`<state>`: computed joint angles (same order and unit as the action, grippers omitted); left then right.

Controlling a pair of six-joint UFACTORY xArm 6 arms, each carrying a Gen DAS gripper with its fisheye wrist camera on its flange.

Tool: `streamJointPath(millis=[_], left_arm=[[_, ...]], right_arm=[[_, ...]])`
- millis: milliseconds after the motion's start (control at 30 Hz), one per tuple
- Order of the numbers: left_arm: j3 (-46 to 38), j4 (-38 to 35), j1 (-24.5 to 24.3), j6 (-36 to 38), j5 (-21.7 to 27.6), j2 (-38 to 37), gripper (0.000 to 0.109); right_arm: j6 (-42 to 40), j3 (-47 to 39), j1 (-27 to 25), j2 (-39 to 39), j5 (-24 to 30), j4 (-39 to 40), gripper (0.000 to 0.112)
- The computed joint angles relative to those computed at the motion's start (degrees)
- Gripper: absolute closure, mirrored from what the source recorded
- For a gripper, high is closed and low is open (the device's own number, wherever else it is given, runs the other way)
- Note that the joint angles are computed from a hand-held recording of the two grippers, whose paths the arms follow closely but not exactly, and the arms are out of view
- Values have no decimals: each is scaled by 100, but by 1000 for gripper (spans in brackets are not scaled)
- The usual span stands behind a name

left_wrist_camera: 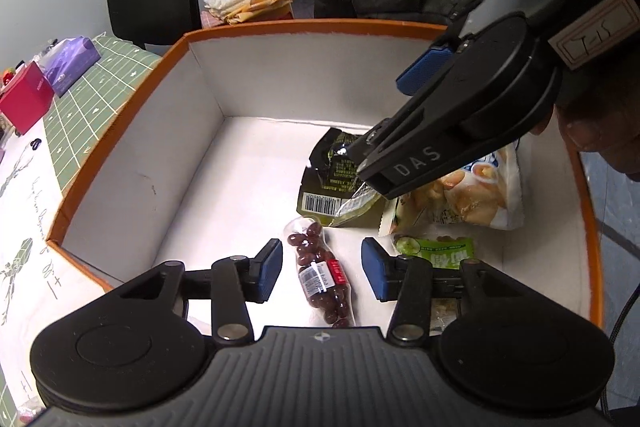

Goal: Organize snacks
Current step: 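Withdraw both grippers from the box back toward the table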

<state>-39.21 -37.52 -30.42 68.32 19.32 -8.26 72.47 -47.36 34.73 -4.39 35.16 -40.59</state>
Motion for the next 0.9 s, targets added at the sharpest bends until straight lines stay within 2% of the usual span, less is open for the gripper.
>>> streamJointPath(millis=[133, 233, 467, 633, 733, 900], left_arm=[[3, -449, 135, 262, 180, -164, 54], [135, -702, 145, 481, 10, -327, 54], [296, -1434, 390, 1093, 122, -681, 50], [378, -2114, 716, 1570, 563, -1007, 50], [438, -2563, 973, 1863, 931, -1256, 50], [603, -2867, 1443, 2043, 1358, -1606, 49]], right_arm=[[234, 133, 22, -205, -28, -139, 47], [432, 228, 61, -367, -8, -286, 47], [914, 268, 288, -625, 199, -690, 47], [1221, 130, 645, -678, 541, -1118, 47], [1434, 70, 815, -697, 581, -1335, 46], [1848, -15, 1059, -687, 588, -1682, 45]])
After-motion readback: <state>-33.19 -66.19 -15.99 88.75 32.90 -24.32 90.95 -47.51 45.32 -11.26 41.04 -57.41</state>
